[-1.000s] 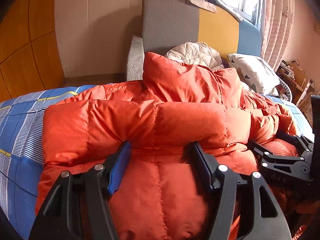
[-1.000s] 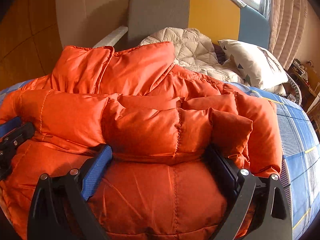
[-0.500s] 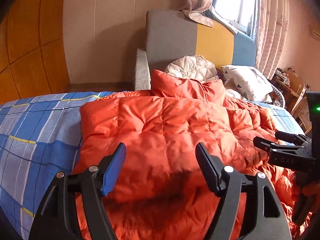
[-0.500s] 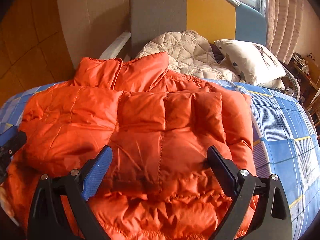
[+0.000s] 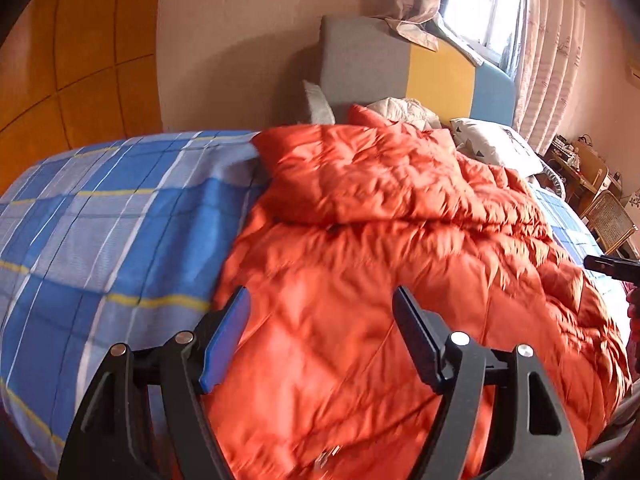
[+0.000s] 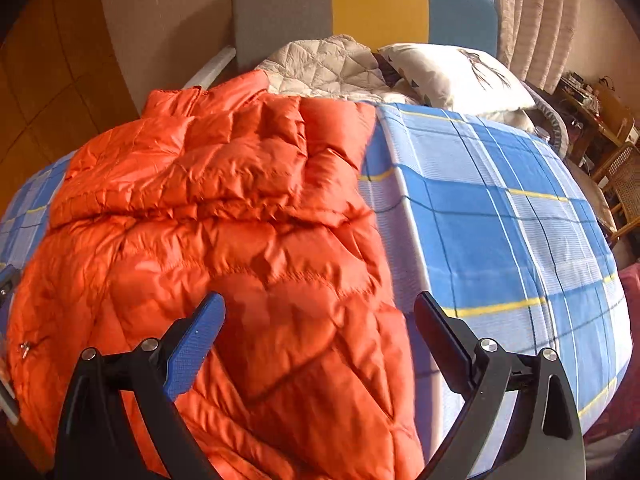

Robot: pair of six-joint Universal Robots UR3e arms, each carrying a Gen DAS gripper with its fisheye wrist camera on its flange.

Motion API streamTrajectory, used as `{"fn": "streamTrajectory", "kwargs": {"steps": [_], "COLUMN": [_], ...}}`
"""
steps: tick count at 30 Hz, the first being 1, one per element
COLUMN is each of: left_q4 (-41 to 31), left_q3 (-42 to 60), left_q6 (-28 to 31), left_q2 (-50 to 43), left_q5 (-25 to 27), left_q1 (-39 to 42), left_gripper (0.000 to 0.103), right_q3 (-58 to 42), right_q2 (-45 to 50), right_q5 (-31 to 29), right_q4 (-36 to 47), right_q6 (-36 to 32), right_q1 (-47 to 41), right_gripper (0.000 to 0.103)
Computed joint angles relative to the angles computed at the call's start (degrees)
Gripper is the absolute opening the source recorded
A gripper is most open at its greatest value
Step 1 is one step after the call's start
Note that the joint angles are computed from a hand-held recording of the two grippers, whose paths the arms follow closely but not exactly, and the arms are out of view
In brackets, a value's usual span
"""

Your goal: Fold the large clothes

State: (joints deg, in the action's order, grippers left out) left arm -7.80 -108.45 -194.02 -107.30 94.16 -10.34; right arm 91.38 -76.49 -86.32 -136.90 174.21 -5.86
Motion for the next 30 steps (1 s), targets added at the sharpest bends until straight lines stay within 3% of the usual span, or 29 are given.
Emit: {"fn": "streamTrajectory", "kwargs": {"steps": [5, 12, 15, 20, 22, 26, 27, 30], "left_q4": [4.0, 3.5, 2.1, -1.4, -1.7, -0.7, -0.8, 1.0], "left_q3": [-15.5, -29.6, -33.3, -39.3, -40.4, -40.7, -40.5, -38.9], "left_q6": [0.1, 0.5, 0.8, 2.4, 2.9, 2.9, 2.8, 1.7], "left_q2": [10.1, 21.6, 25.3, 32.1, 32.9, 32.3, 32.3, 29.8], "left_q5": [-2.6, -6.9, -10.5, -17.3, -18.4, -18.3, -18.0, -15.2], "left_q1": [4.3, 9.9, 12.6, 17.7, 17.6, 15.4, 14.8, 11.2], "left_gripper": [0.073, 0.072, 0.071, 0.07, 0.065, 0.06, 0.049, 0.034], "right_q3": [13.9, 25.8, 29.1, 32.1, 32.1, 31.6, 31.6, 31.4], "right_q2": [-11.6, -24.6, -29.3, -34.3, -35.1, -33.9, -33.6, -33.3], "right_q5": [3.0, 7.6, 9.9, 14.8, 15.6, 16.3, 16.6, 17.0], "right_q4": [1.0, 7.6, 11.6, 18.6, 20.1, 21.4, 21.6, 21.9], "right_q6": [-3.9, -10.3, -13.1, -17.4, -18.1, -19.2, -19.3, -20.3], "right_q1": [-6.0, -12.2, -14.8, -18.4, -18.8, -18.8, -19.0, -18.8], "right_gripper": [0.095, 0.093, 0.088, 0.066, 0.059, 0.058, 0.058, 0.05]}}
